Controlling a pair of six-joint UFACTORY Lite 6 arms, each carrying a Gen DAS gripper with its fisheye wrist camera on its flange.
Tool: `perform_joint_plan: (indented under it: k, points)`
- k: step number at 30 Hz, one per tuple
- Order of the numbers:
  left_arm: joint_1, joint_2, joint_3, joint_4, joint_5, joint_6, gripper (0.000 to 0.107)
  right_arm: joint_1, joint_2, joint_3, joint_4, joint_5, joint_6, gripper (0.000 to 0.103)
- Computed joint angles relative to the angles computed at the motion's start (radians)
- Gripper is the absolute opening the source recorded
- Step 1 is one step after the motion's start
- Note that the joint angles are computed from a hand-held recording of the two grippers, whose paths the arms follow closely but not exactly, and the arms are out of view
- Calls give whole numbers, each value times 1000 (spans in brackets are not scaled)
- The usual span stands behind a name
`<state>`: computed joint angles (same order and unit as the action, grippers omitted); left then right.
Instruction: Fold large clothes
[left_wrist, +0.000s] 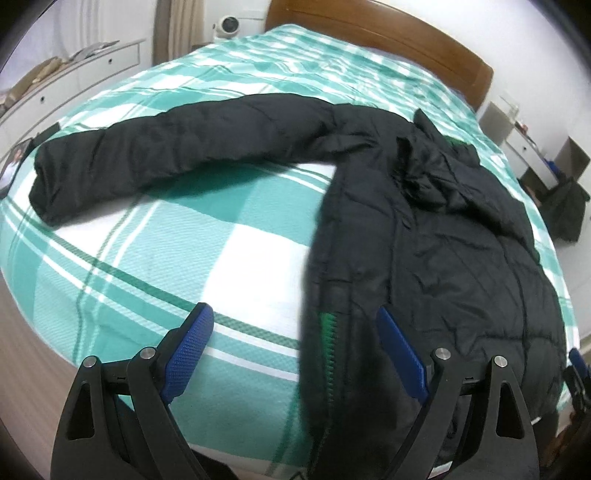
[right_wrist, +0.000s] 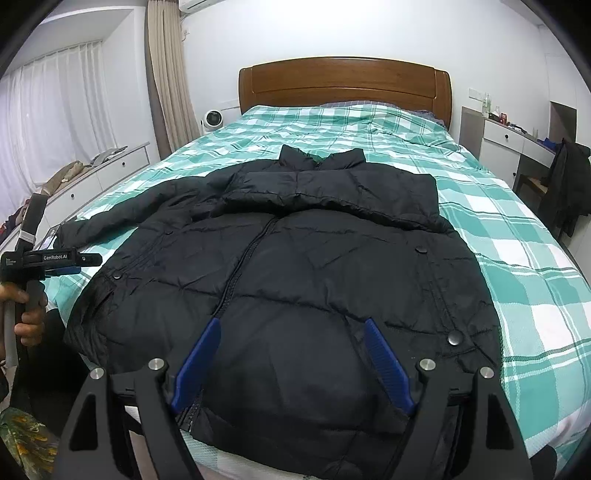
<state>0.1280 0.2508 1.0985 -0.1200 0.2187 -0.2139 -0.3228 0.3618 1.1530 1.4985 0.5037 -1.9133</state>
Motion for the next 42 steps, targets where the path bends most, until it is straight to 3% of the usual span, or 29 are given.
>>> perform_joint_plan:
  k: [13, 22, 28, 37, 38, 40, 41, 42]
  points:
    - [38, 43, 28, 30, 14, -28, 91, 22, -5, -14, -3, -4, 15, 82]
    - [216, 73, 90, -122, 30, 108, 91, 24, 2, -5, -19, -13, 35, 82]
    - [461, 167, 223, -319, 54, 187, 91, 25, -13, -16, -10, -6, 22, 82]
    - [560, 494, 615, -93, 166, -35, 90, 49, -38, -43, -23, -11, 28, 82]
    - [556, 506, 625, -40, 151, -89, 86, 51, -44, -49, -23, -11, 28, 82]
    - [551, 514, 622, -40, 111, -83, 64, 55, -57, -63, -21, -11, 27, 82]
    - [550, 514, 619, -64, 99, -52, 45, 57, -62, -69, -19, -12, 25, 82]
    - [547, 509, 613, -47, 90, -56, 33, 59, -67, -77, -16, -13, 20, 82]
